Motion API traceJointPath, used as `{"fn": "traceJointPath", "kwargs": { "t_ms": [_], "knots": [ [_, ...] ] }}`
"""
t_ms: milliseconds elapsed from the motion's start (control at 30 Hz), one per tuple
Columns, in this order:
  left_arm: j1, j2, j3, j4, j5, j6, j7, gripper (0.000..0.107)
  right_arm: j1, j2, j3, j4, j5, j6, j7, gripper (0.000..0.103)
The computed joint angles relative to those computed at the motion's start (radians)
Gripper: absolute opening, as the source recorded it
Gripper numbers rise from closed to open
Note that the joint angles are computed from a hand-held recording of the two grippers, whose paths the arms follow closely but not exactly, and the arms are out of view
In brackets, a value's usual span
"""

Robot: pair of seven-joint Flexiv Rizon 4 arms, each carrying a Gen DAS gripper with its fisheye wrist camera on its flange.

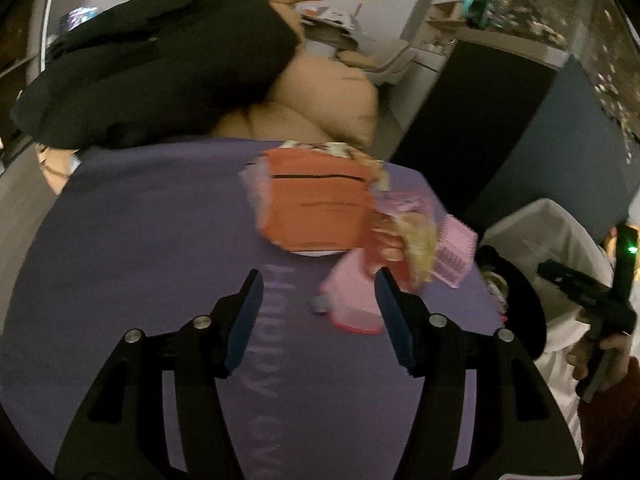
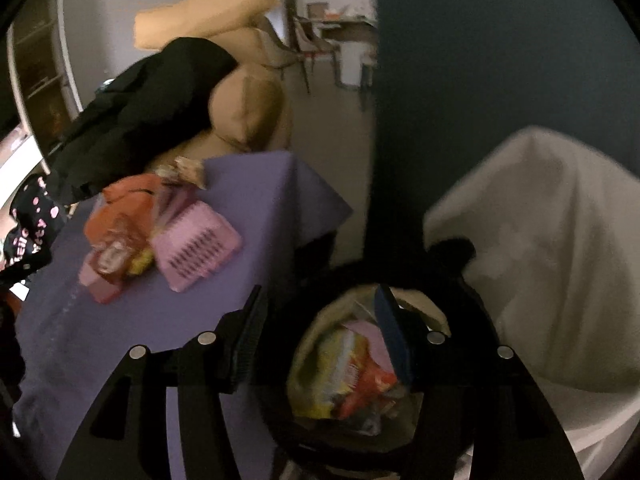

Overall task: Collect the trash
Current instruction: 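Grasp the clear plastic bag piece on the orange bag with the left tool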

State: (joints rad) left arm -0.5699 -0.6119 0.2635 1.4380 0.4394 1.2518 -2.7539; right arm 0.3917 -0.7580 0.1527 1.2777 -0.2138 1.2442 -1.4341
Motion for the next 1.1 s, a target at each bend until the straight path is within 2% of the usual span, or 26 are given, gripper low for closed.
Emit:
{"fn": "traceJointPath", "kwargs": {
  "t_ms": [67, 200, 300, 367, 433, 500, 600, 667, 733, 767, 800, 867, 933, 1100],
  "knots": [
    [0.003, 0.012, 0.008, 0.025, 0.005, 0.009, -0.011, 0.055, 0.009, -0.011, 0.026, -0.026, 0.001, -0.011, -0.022, 0.053],
    [0.035, 0.038, -0.003, 0.088, -0.005, 0.055, -0.008, 0.055, 0.062, -0.045, 0.028, -0.092, -0.017, -0.054, -0.041, 0.053],
    [0.111, 0.026, -0.060, 0.104, -0.057, 0.138, 0.086, 0.056, 0.108, -0.096, 0.027, -0.182, -0.032, -0.107, -0.071, 0.053],
    [0.193, -0.001, -0.135, 0.100, -0.111, 0.215, 0.188, 0.056, 0.139, -0.124, 0.001, -0.232, -0.045, -0.119, -0.066, 0.053],
    [0.260, -0.033, -0.206, 0.081, -0.166, 0.244, 0.267, 0.056, 0.154, -0.143, -0.011, -0.267, -0.044, -0.121, -0.058, 0.053],
    [0.288, -0.074, -0.229, 0.032, -0.218, 0.223, 0.311, 0.056, 0.160, -0.160, -0.015, -0.302, -0.039, -0.136, -0.049, 0.053],
    [0.274, -0.131, -0.205, -0.051, -0.277, 0.159, 0.341, 0.056, 0.163, -0.167, -0.018, -0.317, -0.031, -0.153, -0.047, 0.053],
    [0.282, -0.162, -0.217, -0.089, -0.323, 0.122, 0.376, 0.056, 0.154, -0.163, 0.008, -0.316, -0.012, -0.172, -0.073, 0.053],
    [0.308, -0.185, -0.257, -0.106, -0.374, 0.108, 0.428, 0.051, 0.147, -0.163, 0.037, -0.316, 0.013, -0.194, -0.106, 0.053],
    [0.318, -0.191, -0.275, -0.105, -0.393, 0.112, 0.454, 0.038, 0.141, -0.165, 0.061, -0.320, 0.031, -0.212, -0.135, 0.053],
    [0.316, -0.197, -0.274, -0.111, -0.406, 0.104, 0.471, 0.024, 0.138, -0.171, 0.082, -0.330, 0.049, -0.230, -0.162, 0.053],
    [0.281, -0.193, -0.226, -0.107, -0.415, 0.094, 0.468, 0.017, 0.145, -0.186, 0.096, -0.350, 0.076, -0.252, -0.201, 0.053],
    [0.271, -0.170, -0.211, -0.059, -0.437, 0.136, 0.469, 0.015, 0.155, -0.208, 0.104, -0.384, 0.098, -0.276, -0.233, 0.053],
    [0.192, -0.079, -0.080, 0.086, -0.458, 0.207, 0.407, 0.015, 0.178, -0.303, 0.140, -0.564, 0.188, -0.427, -0.294, 0.053]
  ]
}}
